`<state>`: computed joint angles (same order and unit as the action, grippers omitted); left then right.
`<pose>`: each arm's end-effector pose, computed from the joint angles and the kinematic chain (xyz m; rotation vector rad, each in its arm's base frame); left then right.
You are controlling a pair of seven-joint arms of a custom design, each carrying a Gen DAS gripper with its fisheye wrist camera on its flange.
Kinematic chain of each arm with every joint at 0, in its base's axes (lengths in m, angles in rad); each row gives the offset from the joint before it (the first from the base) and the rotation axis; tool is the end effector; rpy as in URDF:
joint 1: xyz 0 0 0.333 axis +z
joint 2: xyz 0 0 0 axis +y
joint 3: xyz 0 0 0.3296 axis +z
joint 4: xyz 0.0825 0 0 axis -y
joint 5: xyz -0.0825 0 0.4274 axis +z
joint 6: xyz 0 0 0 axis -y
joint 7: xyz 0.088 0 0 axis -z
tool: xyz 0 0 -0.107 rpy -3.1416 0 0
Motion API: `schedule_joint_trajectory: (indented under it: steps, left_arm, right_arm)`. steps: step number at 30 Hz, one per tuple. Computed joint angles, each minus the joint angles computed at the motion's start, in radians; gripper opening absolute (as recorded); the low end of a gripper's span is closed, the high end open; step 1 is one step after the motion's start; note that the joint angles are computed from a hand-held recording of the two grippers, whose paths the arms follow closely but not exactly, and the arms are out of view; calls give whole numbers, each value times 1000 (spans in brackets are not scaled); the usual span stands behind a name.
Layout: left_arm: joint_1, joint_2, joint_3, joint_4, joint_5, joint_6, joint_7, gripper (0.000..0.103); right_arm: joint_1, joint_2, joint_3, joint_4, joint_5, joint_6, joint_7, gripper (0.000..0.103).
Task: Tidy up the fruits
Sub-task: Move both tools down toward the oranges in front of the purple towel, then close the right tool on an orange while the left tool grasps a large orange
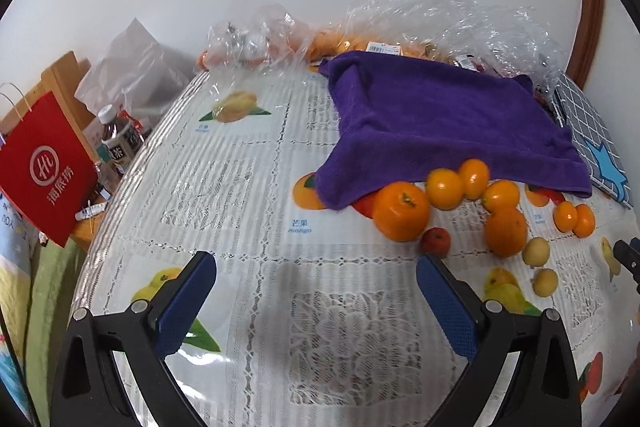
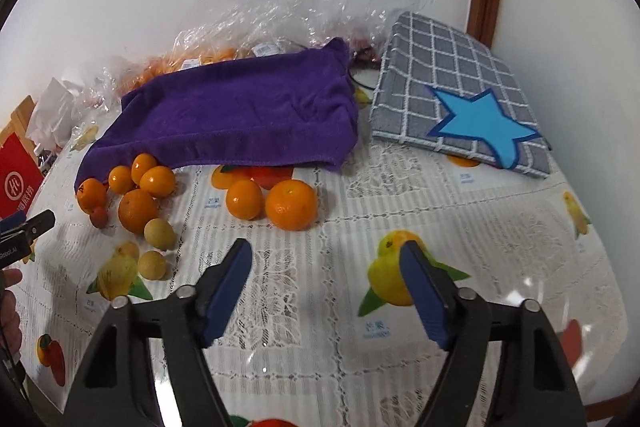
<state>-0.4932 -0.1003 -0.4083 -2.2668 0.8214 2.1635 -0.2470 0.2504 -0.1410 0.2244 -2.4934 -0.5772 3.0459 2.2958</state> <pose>0.3593 -0.4099 0.3975 -2.0996 1.3411 -0.4803 0.4468 0.2779 0.3903 -2.0249 1.4698 -0.5138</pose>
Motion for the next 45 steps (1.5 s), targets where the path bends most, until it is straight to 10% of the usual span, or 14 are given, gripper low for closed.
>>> schedule_joint_trajectory:
  steps: [6, 20, 29, 34, 40, 45]
  left_arm:
    - [13, -13, 6, -31, 15, 65, -22, 101]
    - [40, 54, 42, 4, 81, 212, -17, 85]
    - [61, 110, 80, 34, 105, 329, -29, 67]
    - [64, 124, 99, 24, 123, 412, -43, 40]
    - [63, 108, 97, 18, 102, 402, -39, 41]
    - [64, 63, 82, 8, 72, 366, -22, 41]
  right_arm:
    - [-5, 64, -7, 46, -78, -8, 58, 66]
    - [142, 216, -93, 147, 351, 7, -356, 49]
    - [213, 258, -183, 189, 209, 27, -260, 43]
    - [262, 265, -248, 196, 52, 42, -129, 41]
    - [146, 245, -111, 160, 316, 60, -346, 40]
    - [181, 207, -149, 137, 287, 51, -309, 40]
